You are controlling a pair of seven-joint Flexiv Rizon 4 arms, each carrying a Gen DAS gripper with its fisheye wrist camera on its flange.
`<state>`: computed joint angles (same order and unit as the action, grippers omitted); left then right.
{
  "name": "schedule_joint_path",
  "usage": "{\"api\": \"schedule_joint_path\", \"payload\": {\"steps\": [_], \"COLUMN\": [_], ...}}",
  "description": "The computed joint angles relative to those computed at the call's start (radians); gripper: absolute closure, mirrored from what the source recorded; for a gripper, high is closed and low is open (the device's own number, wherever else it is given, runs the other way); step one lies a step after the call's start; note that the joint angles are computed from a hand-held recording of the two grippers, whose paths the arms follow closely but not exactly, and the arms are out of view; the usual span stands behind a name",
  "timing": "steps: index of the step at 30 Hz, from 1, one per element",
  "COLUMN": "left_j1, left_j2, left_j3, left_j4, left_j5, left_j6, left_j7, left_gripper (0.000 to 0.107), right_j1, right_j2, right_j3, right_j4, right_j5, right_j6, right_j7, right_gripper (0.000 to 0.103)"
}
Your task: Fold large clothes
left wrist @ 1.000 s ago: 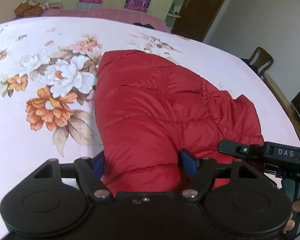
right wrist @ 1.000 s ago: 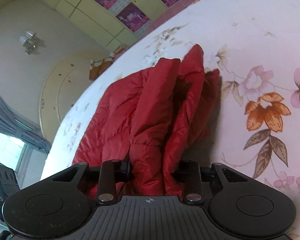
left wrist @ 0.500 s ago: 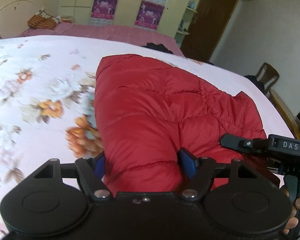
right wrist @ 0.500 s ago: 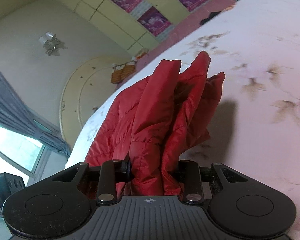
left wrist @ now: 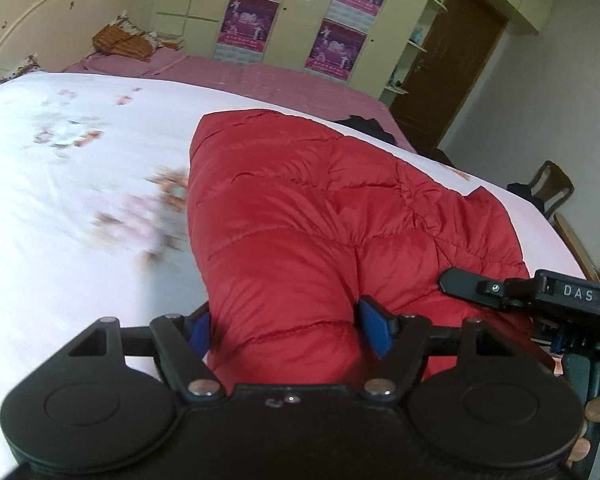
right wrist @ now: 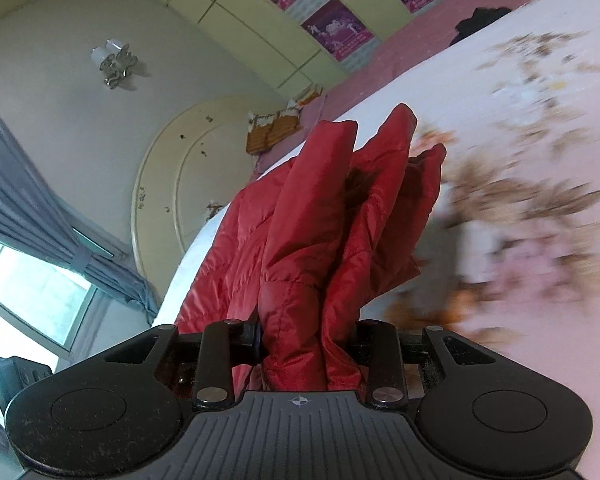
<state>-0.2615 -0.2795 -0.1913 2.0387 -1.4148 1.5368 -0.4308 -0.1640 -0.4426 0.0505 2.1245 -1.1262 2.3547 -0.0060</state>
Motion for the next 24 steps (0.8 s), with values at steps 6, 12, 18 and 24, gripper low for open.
{"api": "schedule_joint_path", "payload": {"steps": [6, 12, 18, 24], "left_j1": [0.125, 0.222, 0.293, 0.356], "left_j2": [-0.055, -0.114, -0.170, -0.186], "left_j3": [0.037, -0.009, -0.057, -0.102], "left_j4": [-0.058, -0.114, -0.115, -0.115], "left_j5": [0.185, 0.266, 0.365, 0.436], "left_j6": [-0.072, -0.055, -0.038, -0.039], "left_j7": [-0.087, -0.102, -0.117, -0.132], "left_gripper": [0.036, 0.036, 0.034, 0.026], "right_j1": [0.124, 0.138, 0.121, 0.073], "right_j2": [-0.105, -0.228, -0.304, -0.320], "right_j3": [0.065, 0.127, 0.167, 0.214], "right_j4": [-0.137, -0.290, -0.349, -0.333], "right_j5": [0.156, 0.153, 0.110, 0.134], "right_j6": [-0.116, -0.184, -0.252, -0.302], "right_j7": [-0.031, -0.034, -0.025, -0.042], "right_gripper": [0.071, 0.071, 0.070, 0.058]}}
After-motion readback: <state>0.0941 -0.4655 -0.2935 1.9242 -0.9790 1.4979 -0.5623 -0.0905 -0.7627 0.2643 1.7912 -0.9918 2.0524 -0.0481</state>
